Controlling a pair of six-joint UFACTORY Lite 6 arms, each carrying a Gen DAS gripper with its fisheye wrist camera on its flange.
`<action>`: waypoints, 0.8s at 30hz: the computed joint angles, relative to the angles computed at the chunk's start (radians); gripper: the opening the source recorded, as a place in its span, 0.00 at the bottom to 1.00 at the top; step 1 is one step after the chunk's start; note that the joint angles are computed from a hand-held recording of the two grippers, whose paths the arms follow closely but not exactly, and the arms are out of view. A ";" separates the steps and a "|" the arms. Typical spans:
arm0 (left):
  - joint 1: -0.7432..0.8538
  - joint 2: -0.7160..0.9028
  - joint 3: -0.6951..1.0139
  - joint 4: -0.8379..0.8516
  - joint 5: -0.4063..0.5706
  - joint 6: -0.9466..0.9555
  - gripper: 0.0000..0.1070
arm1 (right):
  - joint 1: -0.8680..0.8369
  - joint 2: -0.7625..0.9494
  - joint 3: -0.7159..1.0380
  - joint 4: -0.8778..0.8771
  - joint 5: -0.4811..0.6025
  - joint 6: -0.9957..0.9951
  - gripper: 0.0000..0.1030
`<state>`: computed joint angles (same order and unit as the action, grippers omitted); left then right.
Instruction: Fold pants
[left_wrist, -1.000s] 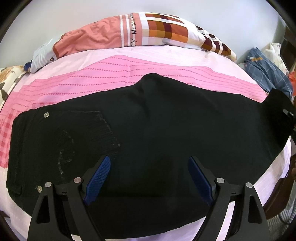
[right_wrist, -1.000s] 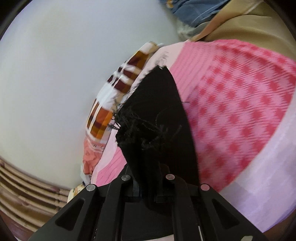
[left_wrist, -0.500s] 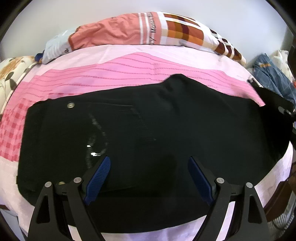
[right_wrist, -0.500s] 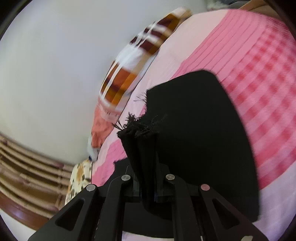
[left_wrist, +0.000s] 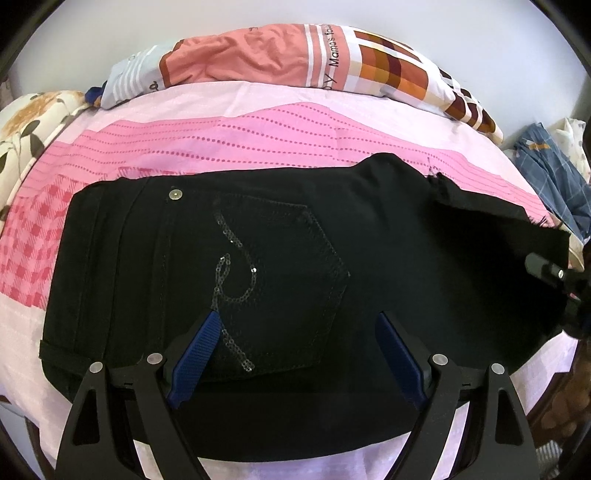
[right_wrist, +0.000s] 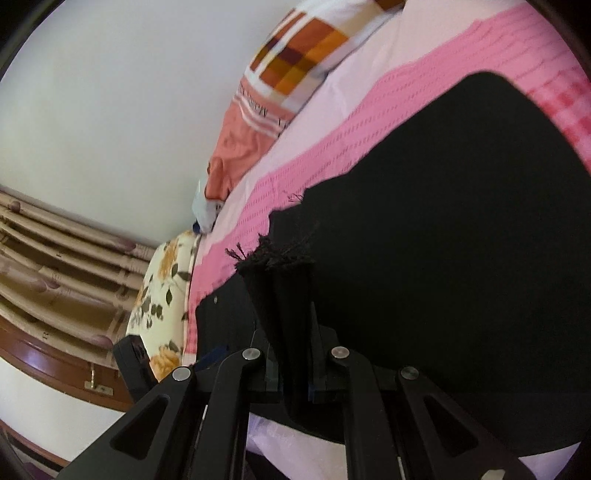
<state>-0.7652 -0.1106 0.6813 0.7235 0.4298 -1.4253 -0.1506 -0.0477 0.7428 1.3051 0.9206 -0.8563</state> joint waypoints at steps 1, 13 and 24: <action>0.000 0.001 0.000 0.001 0.000 0.000 0.80 | 0.012 -0.002 -0.003 0.003 -0.005 0.002 0.08; 0.017 0.005 0.001 -0.017 -0.020 0.024 0.82 | 0.151 -0.033 -0.040 -0.097 -0.147 0.017 0.09; 0.015 0.011 0.010 -0.026 -0.016 0.032 0.83 | 0.238 -0.109 -0.075 -0.179 -0.238 0.057 0.12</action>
<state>-0.7507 -0.0996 0.6914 0.6971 0.4138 -1.3933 0.0870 -0.1563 0.6677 1.1260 0.6823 -0.7991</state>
